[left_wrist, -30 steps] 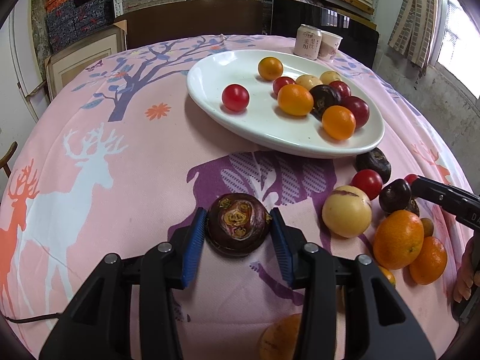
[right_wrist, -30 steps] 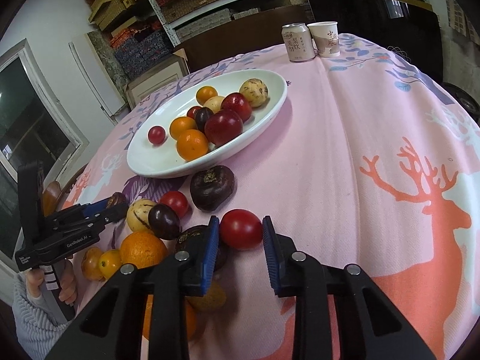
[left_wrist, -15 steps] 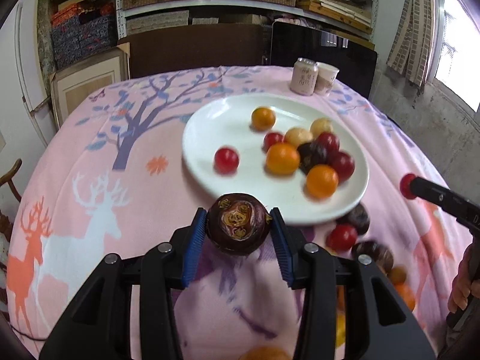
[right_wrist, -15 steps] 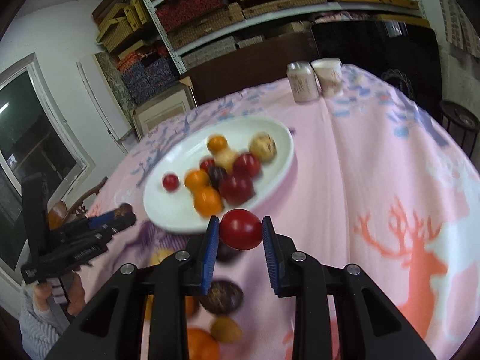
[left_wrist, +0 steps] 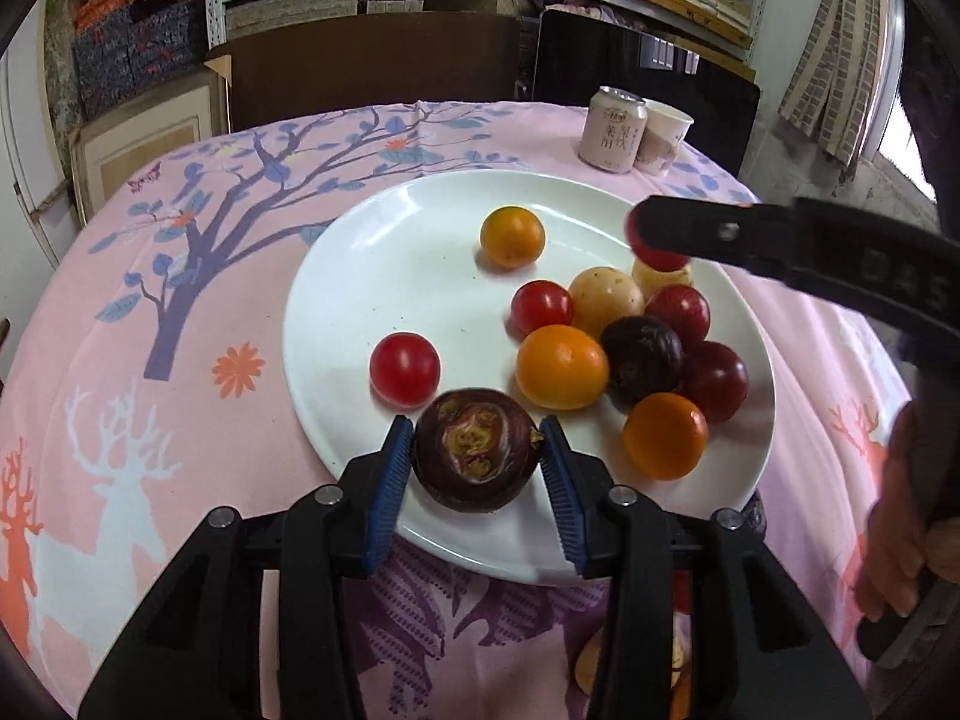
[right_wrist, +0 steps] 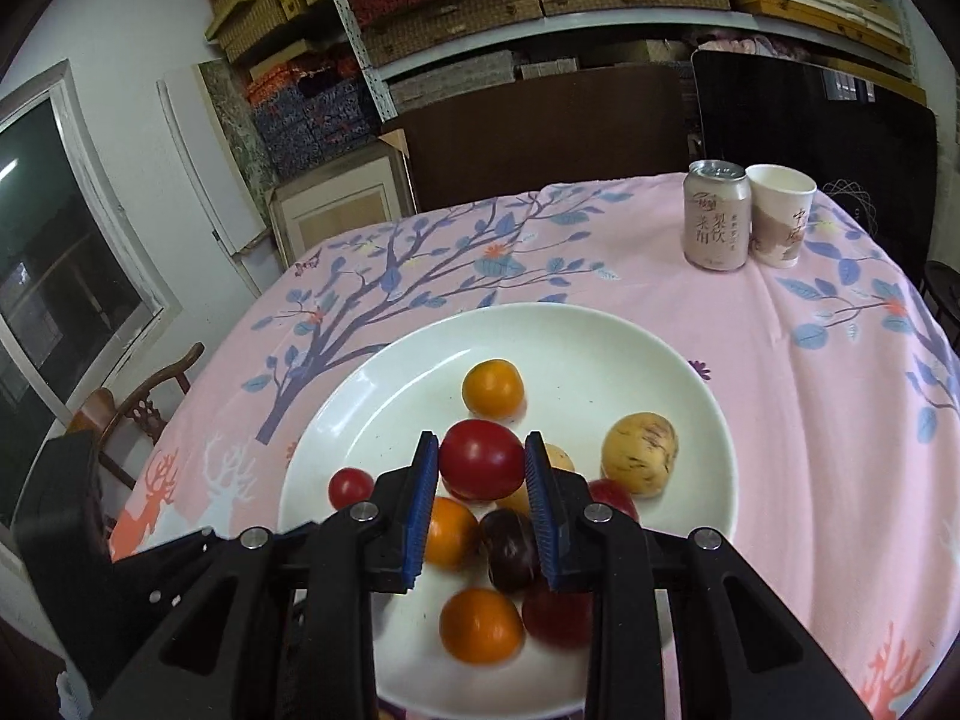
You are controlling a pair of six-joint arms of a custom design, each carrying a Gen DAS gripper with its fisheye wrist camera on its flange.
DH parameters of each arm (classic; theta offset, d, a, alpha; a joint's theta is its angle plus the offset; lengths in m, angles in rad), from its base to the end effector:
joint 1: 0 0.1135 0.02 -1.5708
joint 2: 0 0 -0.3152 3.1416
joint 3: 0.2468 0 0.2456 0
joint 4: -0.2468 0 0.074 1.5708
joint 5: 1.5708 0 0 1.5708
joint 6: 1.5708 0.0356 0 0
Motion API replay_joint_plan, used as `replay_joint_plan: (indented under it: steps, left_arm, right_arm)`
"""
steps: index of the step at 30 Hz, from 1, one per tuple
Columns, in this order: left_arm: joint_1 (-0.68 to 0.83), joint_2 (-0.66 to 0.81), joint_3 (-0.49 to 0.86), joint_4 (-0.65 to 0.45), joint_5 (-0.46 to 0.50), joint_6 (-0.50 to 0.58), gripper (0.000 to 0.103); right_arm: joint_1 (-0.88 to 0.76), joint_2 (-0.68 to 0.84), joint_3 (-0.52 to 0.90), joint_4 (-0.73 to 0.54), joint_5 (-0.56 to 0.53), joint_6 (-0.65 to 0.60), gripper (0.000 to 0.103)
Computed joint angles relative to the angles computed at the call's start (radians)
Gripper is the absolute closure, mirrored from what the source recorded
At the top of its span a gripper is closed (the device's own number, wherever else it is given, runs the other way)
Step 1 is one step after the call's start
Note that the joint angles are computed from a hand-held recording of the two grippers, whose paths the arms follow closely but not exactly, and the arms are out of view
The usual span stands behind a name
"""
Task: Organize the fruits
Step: 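Lower the brown fruit and red tomato onto the white plate and open both tools, then reach the open left tool around the large pale orange fruit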
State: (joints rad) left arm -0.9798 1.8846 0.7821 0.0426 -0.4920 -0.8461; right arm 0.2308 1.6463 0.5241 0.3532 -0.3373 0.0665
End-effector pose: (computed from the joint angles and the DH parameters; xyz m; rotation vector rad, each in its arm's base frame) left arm 0.1978 -0.2645 0.1360 0.0034 2.4522 -0.1300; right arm 0.2684 0.0752 0.1644 -0.3607 2.3208 0.5415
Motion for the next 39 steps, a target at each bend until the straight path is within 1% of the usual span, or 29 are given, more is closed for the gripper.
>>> replay_joint_plan:
  steps: [1,3,4,6,7,10,12,13,14,16,19,20,22,25,26,28,30,31,32,33,34,35,36,37,39]
  left_arm:
    - [-0.002,-0.006,-0.006,0.006,-0.011,-0.001,0.054]
    - [-0.017,-0.018,-0.011,0.004,-0.055,-0.001,0.038]
    - [-0.029,-0.026,-0.013,-0.002,-0.082,-0.004,0.036]
    - [-0.040,-0.039,-0.022,0.001,-0.095,-0.005,0.035]
    - [-0.045,-0.047,-0.028,0.003,-0.100,-0.010,0.035]
    - [-0.067,-0.063,-0.040,-0.022,-0.124,-0.041,0.035]
    - [-0.087,-0.083,-0.059,-0.046,-0.145,-0.081,0.035]
    - [-0.102,-0.104,-0.082,-0.048,-0.153,-0.109,0.034]
    - [-0.115,-0.121,-0.104,-0.046,-0.160,-0.137,0.034]
    - [-0.168,-0.156,-0.149,-0.068,-0.190,-0.227,0.032]
    - [-0.294,-0.173,-0.177,-0.175,-0.265,-0.409,0.031]
    - [-0.338,-0.169,-0.180,-0.212,-0.283,-0.472,0.031]
    - [-0.432,-0.149,-0.174,-0.289,-0.311,-0.598,0.030]
    - [-0.566,-0.121,-0.145,-0.428,-0.345,-0.787,0.029]
    - [-0.597,-0.108,-0.134,-0.461,-0.348,-0.834,0.025]
    - [-0.667,-0.079,-0.101,-0.558,-0.339,-0.948,0.023]
    - [-0.722,-0.063,-0.078,-0.635,-0.343,-1.056,0.017]
    - [-0.731,-0.057,-0.077,-0.639,-0.325,-1.073,0.015]
    - [-0.729,-0.052,-0.077,-0.640,-0.307,-1.076,0.015]
    - [-0.726,-0.033,-0.060,-0.665,-0.285,-1.082,0.015]
    - [-0.724,-0.016,-0.037,-0.696,-0.275,-1.082,0.015]
    - [-0.724,0.000,-0.016,-0.722,-0.270,-1.078,0.015]
    - [-0.719,0.014,0.004,-0.738,-0.263,-1.061,0.015]
    - [-0.712,0.028,0.022,-0.750,-0.253,-1.038,0.015]
    - [-0.702,0.042,0.043,-0.763,-0.237,-1.008,0.015]
  right_arm:
    - [-0.001,0.016,0.005,0.014,-0.001,0.014,0.071]
    - [-0.002,0.022,-0.011,0.040,-0.011,0.024,0.065]
    - [-0.004,0.018,-0.022,0.055,-0.007,0.025,0.061]
    - [-0.016,-0.012,-0.049,0.077,-0.007,0.023,0.057]
    - [-0.033,-0.033,-0.065,0.087,-0.030,0.024,0.053]
    - [-0.072,-0.092,-0.101,0.091,-0.074,0.023,0.050]
    - [-0.116,-0.157,-0.167,0.122,-0.092,0.000,0.042]
    - [-0.155,-0.199,-0.221,0.151,-0.104,-0.016,0.035]
    - [-0.193,-0.225,-0.260,0.169,-0.124,-0.031,0.031]
    - [-0.315,-0.278,-0.333,0.172,-0.197,-0.067,0.030]
    - [-0.559,-0.282,-0.394,0.126,-0.406,-0.148,0.030]
    - [-0.671,-0.265,-0.406,0.079,-0.497,-0.213,0.029]
    - [-0.816,-0.221,-0.409,-0.027,-0.590,-0.347,0.029]
    - [-0.999,-0.138,-0.388,-0.218,-0.674,-0.592,0.029]
    - [-1.029,-0.125,-0.383,-0.257,-0.687,-0.640,0.029]
    - [-1.089,-0.095,-0.365,-0.360,-0.718,-0.758,0.027]
    - [-1.104,-0.093,-0.374,-0.366,-0.724,-0.782,0.023]
    - [-1.098,-0.101,-0.382,-0.349,-0.721,-0.773,0.023]
    - [-1.104,-0.106,-0.389,-0.352,-0.721,-0.791,0.023]
    - [-1.104,-0.122,-0.393,-0.359,-0.720,-0.801,0.023]
    - [-1.088,-0.145,-0.409,-0.330,-0.712,-0.783,0.023]
    - [-1.086,-0.148,-0.413,-0.325,-0.705,-0.792,0.022]
    - [-1.082,-0.155,-0.415,-0.322,-0.698,-0.793,0.021]
    - [-1.060,-0.173,-0.430,-0.286,-0.682,-0.765,0.021]
    - [-1.051,-0.194,-0.440,-0.282,-0.673,-0.765,0.020]
